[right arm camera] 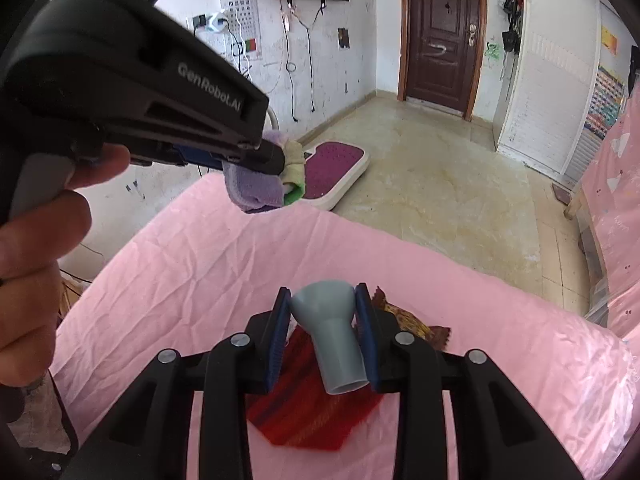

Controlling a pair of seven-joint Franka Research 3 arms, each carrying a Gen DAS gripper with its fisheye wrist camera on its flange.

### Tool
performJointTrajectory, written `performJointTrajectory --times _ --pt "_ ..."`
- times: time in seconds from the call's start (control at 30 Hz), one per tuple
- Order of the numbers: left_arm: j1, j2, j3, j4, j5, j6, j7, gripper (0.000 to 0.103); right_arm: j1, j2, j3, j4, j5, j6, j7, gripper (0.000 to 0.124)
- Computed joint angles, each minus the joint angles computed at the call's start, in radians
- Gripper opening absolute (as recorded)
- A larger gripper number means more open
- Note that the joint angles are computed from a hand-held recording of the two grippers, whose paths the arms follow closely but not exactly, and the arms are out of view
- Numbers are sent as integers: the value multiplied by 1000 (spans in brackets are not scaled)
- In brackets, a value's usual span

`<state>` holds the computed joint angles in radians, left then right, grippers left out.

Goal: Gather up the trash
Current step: 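Grasp the purple knit hat with the left tool while the right tool grasps the grey-blue vase, then carry the hat and vase to the orange bin and open both tools to drop them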

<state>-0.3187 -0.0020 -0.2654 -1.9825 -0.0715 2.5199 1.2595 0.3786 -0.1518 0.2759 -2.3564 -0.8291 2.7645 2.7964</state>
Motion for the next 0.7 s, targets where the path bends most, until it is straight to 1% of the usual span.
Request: performJointTrajectory --times 0.13,0.3,0.47,0.53,0.7 --pt "-11 -53 -5 -38 17 15 -13 24 -7 -80 13 -52 16 -10 15 22" --pt "-40 -111 -14 -73 40 25 -31 24 -50 -220 75 -137 39 -29 54 22" --pt "-75 -149 -28 -89 66 24 -51 24 -84 -404 123 -246 112 -55 55 22" --pt "-91 -162 -37 -95 78 24 -61 24 -85 -483 126 -297 156 -60 43 22" --pt "-139 -180 -55 -103 80 25 -60 24 -74 -692 132 -421 259 -102 24 22"
